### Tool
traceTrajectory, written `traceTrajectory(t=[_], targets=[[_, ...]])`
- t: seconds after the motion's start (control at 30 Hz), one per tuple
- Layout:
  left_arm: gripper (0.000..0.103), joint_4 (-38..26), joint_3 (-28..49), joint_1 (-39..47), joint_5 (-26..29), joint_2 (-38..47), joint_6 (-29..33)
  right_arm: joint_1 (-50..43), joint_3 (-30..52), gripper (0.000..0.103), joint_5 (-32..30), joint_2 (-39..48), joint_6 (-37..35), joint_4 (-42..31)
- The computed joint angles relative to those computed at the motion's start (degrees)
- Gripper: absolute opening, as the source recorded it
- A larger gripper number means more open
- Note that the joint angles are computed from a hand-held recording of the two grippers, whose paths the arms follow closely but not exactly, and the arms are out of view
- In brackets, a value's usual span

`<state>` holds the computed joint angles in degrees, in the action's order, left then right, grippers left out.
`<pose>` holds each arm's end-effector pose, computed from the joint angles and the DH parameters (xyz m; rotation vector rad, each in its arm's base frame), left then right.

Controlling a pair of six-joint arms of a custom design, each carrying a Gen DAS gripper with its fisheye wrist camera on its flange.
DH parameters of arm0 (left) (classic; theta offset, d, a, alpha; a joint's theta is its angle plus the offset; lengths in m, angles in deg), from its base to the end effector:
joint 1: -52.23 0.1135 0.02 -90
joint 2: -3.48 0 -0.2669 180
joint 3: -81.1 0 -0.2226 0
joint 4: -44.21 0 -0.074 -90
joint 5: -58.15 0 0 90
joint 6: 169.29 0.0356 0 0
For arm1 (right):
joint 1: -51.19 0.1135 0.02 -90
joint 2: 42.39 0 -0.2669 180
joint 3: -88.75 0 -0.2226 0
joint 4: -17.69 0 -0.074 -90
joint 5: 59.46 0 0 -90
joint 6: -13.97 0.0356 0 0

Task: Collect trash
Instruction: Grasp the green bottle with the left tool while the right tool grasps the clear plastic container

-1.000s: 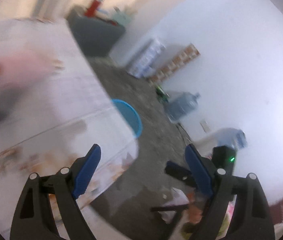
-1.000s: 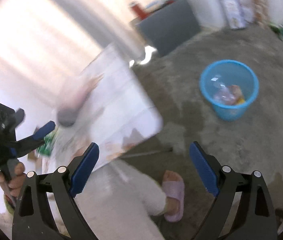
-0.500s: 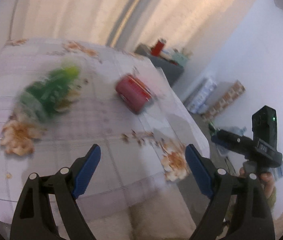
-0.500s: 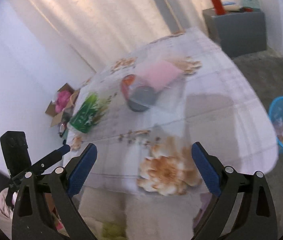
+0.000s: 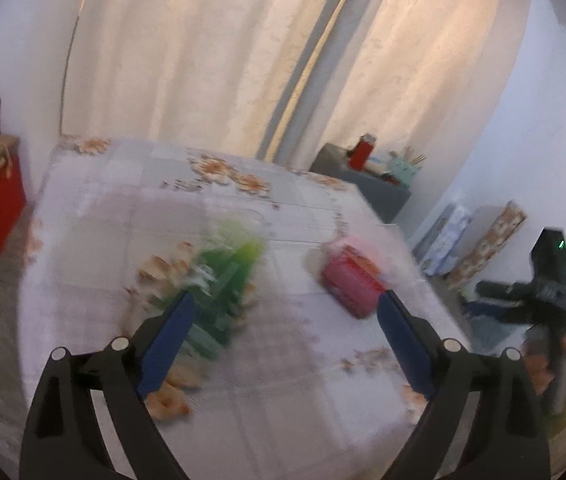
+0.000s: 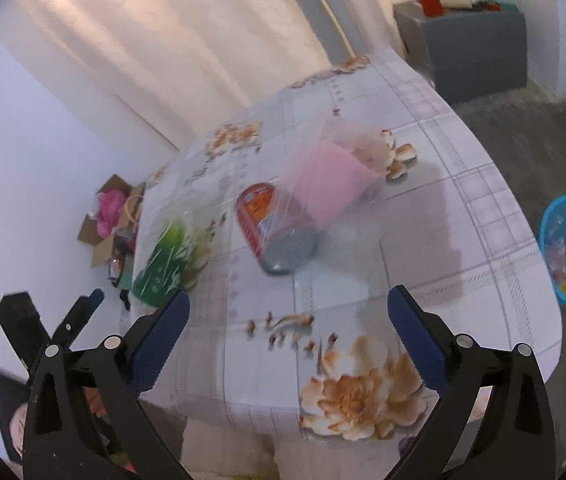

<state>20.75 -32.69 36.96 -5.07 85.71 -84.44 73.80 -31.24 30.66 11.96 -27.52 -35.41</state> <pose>0.2654 -0.0891 0.2493 0.4513 2.2246 -0.7171 0.1478 0.0615 0.2716 0.5565 2.4154 0.5593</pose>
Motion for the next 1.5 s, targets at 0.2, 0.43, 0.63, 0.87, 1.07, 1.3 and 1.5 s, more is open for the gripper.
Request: traceTrajectory(t=[0.2,0.43,0.63,0.87,1.07,1.3,1.5], targets=[[0.092,-9.7,14.1,0.3,-1.8,12.3,7.1,-12.3,13.1,0.095,-7.7,14.8,-9.5,-6.8],[0.092,-17.5,27.3,-2.2,-6.2,24.2,13.1,-19.1,27.5,0.095,-12.7,32.9,-15.8,-14.7],[0.092,-24.5,37.7,-1.6,-5.7,32.7,10.9,-20.2,34.7,0.095,-14.1,42.6,-16.7,-18.2],[0.092,-27.9,43.0,-2.3,-6.3,37.3,10.7,-20.8,38.7,0.095,-14.6,48.5,-17.2,-20.7],[0.092,-27.5,44.3,-3.9,-9.0,39.0,11.5,-21.3,37.4,0.095,-16.3,50.2,-16.7,-19.6],[0.084,-34.2,50.6,-5.3,-11.0,42.4,13.4,-22.3,33.7,0.095,-20.1,49.5,-16.5,-16.3],[0.064,-42.2,56.4,-5.3,-10.1,46.3,14.2,-22.4,31.4,0.092,-20.6,47.3,-17.7,-14.5]])
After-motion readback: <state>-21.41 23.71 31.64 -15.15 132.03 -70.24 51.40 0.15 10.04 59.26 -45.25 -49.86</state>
